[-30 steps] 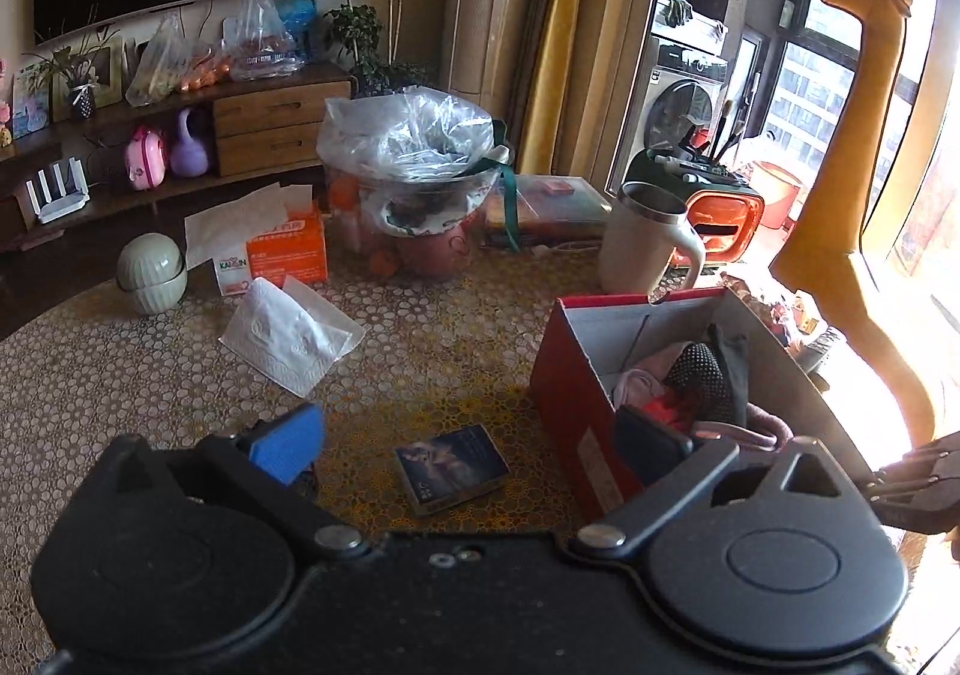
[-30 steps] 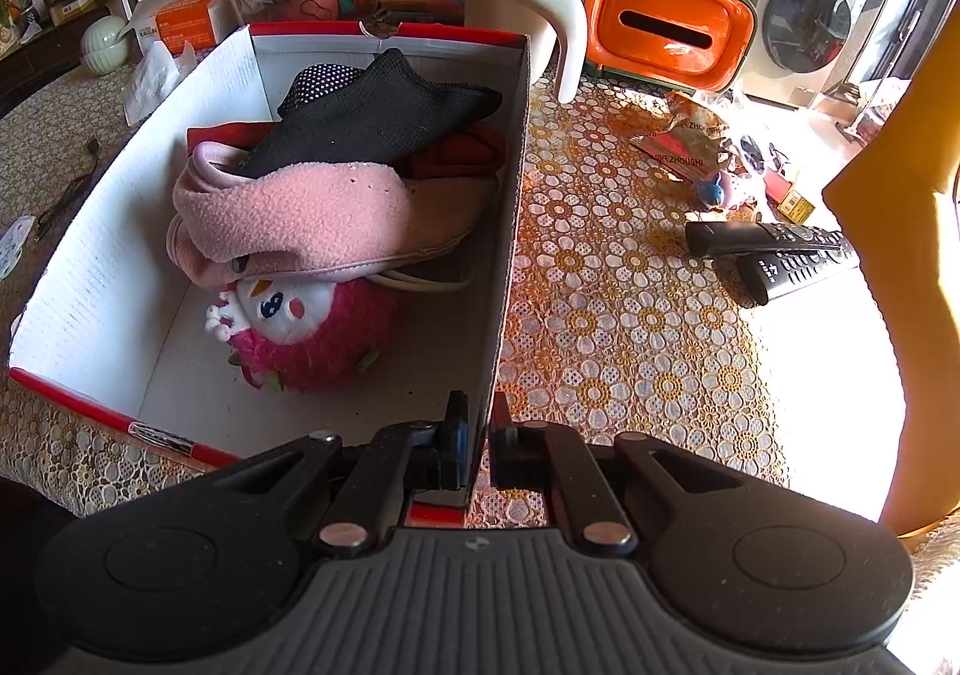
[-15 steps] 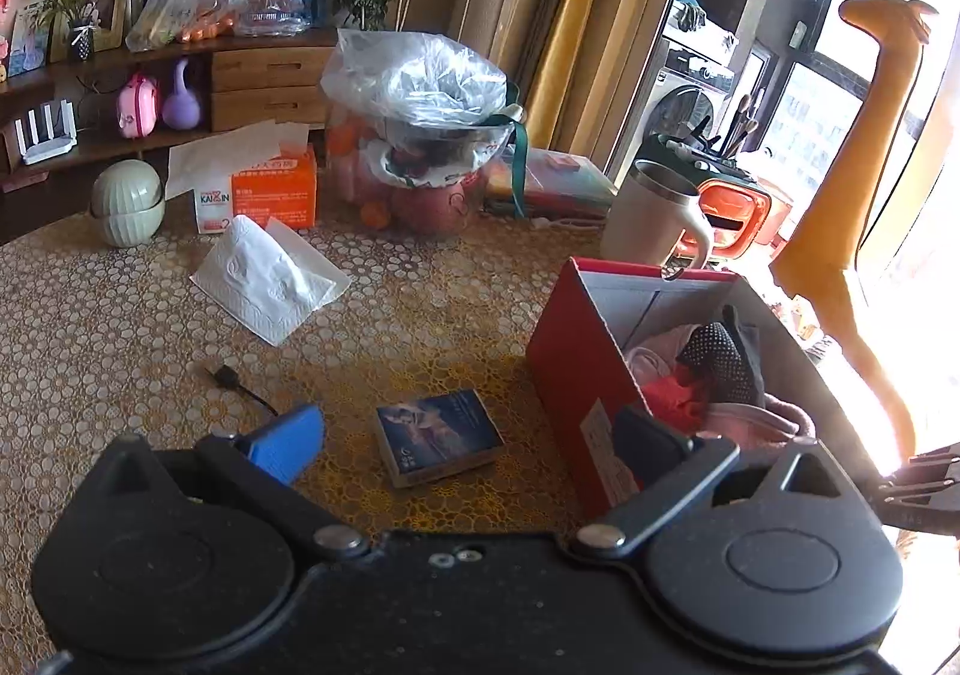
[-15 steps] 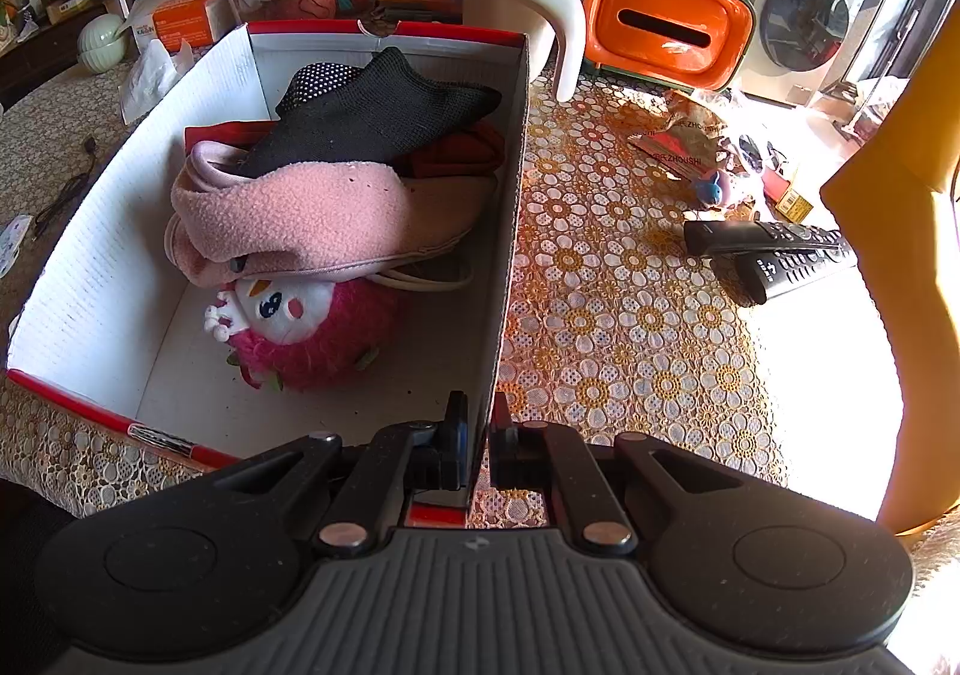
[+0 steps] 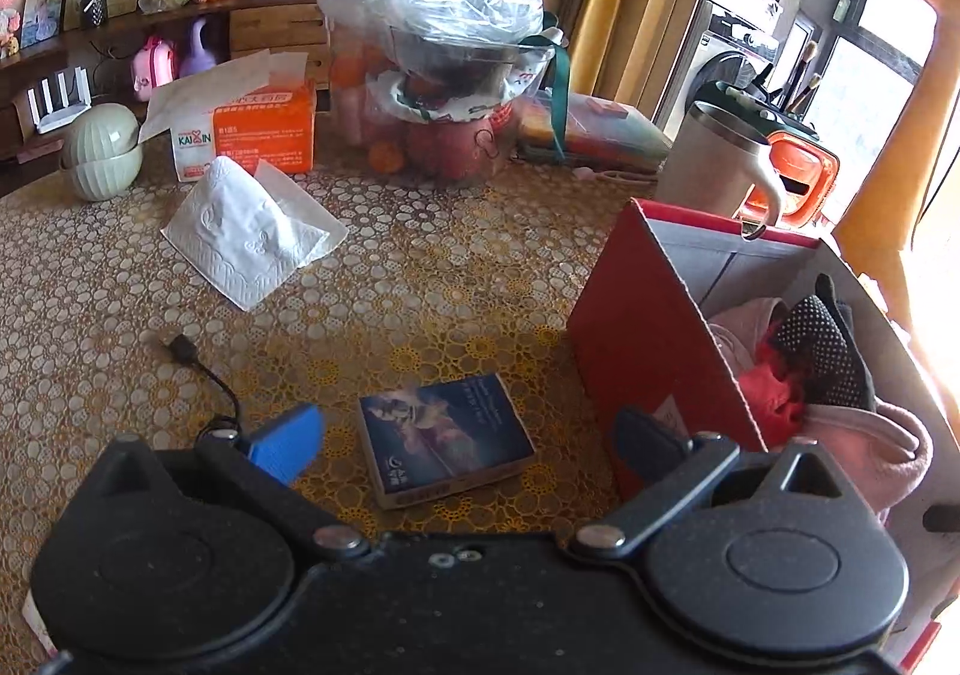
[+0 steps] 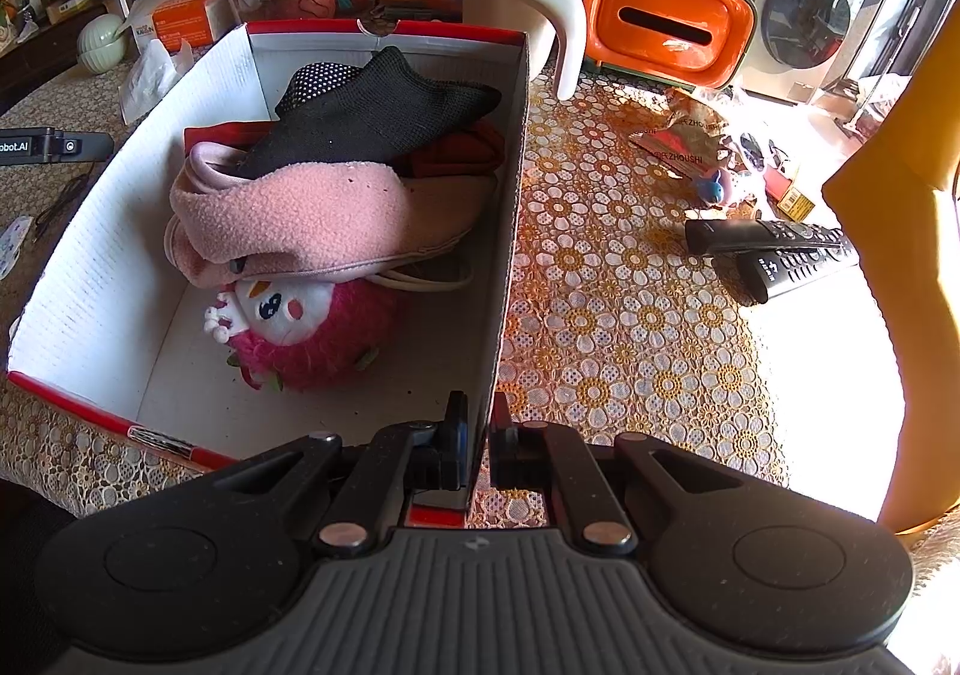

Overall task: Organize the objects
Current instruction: 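Move the left gripper back to the blue tissue box, then grasp the blue tissue box with the left gripper and lift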

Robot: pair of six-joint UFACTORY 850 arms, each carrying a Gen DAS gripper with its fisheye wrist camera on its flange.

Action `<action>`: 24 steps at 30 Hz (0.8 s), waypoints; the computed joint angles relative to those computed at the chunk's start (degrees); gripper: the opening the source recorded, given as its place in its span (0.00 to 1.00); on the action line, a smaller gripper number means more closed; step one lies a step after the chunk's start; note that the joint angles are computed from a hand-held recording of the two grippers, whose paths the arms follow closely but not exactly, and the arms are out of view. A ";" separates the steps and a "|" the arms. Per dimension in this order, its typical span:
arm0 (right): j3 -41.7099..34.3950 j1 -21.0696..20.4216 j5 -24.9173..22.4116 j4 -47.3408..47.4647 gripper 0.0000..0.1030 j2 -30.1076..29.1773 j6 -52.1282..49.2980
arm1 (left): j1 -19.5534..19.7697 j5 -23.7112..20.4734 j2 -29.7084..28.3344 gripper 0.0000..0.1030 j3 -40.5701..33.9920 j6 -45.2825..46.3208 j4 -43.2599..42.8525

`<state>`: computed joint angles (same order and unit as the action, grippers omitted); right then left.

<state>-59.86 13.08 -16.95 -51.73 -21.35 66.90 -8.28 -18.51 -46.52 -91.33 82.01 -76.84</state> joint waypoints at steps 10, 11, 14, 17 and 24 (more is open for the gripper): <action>-0.76 -0.22 -0.14 3.03 0.06 -0.46 -2.84 | -2.03 4.02 -4.70 0.99 -5.43 -12.65 13.05; -0.76 -0.22 -0.14 3.03 0.06 -0.46 -2.84 | -2.22 4.34 -4.96 0.99 -5.70 -14.47 14.89; -0.90 -0.22 -0.27 3.09 0.06 -0.55 -2.97 | -2.72 5.82 -5.82 0.99 -6.35 -20.64 19.97; -0.92 -0.22 -0.24 3.14 0.06 -0.56 -2.96 | -3.17 6.96 -6.69 0.96 -7.09 -27.66 26.75; -1.02 -0.25 -0.05 3.38 0.06 -0.79 -2.82 | -3.84 7.76 -7.55 0.79 -7.54 -34.62 33.88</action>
<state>-60.88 12.83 -17.00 -48.35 -22.14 64.08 -12.11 -10.74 -54.08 -98.87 47.40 -42.96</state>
